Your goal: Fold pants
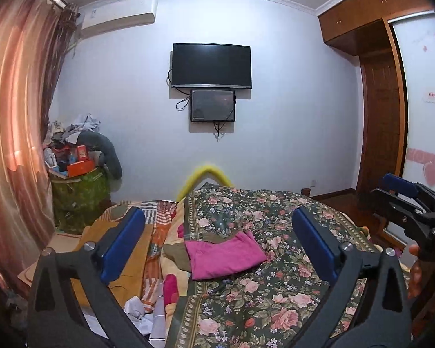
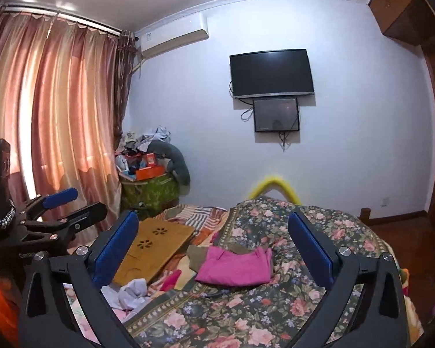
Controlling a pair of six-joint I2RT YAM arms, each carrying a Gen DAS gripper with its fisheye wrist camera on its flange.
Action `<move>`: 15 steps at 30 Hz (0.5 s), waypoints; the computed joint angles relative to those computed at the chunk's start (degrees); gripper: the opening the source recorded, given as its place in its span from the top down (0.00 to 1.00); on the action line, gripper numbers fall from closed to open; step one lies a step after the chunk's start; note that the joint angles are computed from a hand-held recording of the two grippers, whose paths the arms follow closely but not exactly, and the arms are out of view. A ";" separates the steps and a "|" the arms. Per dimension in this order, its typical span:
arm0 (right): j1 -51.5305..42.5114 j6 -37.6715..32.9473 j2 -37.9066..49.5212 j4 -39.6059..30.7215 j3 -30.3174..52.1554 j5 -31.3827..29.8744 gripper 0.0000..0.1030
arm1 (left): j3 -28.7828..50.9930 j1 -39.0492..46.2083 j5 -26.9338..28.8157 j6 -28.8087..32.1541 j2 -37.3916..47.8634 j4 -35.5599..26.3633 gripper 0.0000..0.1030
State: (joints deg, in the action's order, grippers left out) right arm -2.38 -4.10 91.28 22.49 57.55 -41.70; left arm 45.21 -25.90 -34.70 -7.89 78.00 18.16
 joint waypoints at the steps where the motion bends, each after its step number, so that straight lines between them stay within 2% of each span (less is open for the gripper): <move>1: 0.13 -0.24 0.01 0.10 -0.08 0.48 0.00 | 0.03 0.01 0.08 -0.36 0.05 -0.18 0.00; 3: 0.43 -0.69 -0.55 0.41 -0.94 1.83 0.00 | -0.48 -1.05 -0.61 -1.12 -0.34 -0.37 0.00; 15: -0.55 -1.69 -2.96 0.99 -4.42 0.91 0.00 | -1.09 -2.24 -2.48 -2.24 -0.15 0.20 0.00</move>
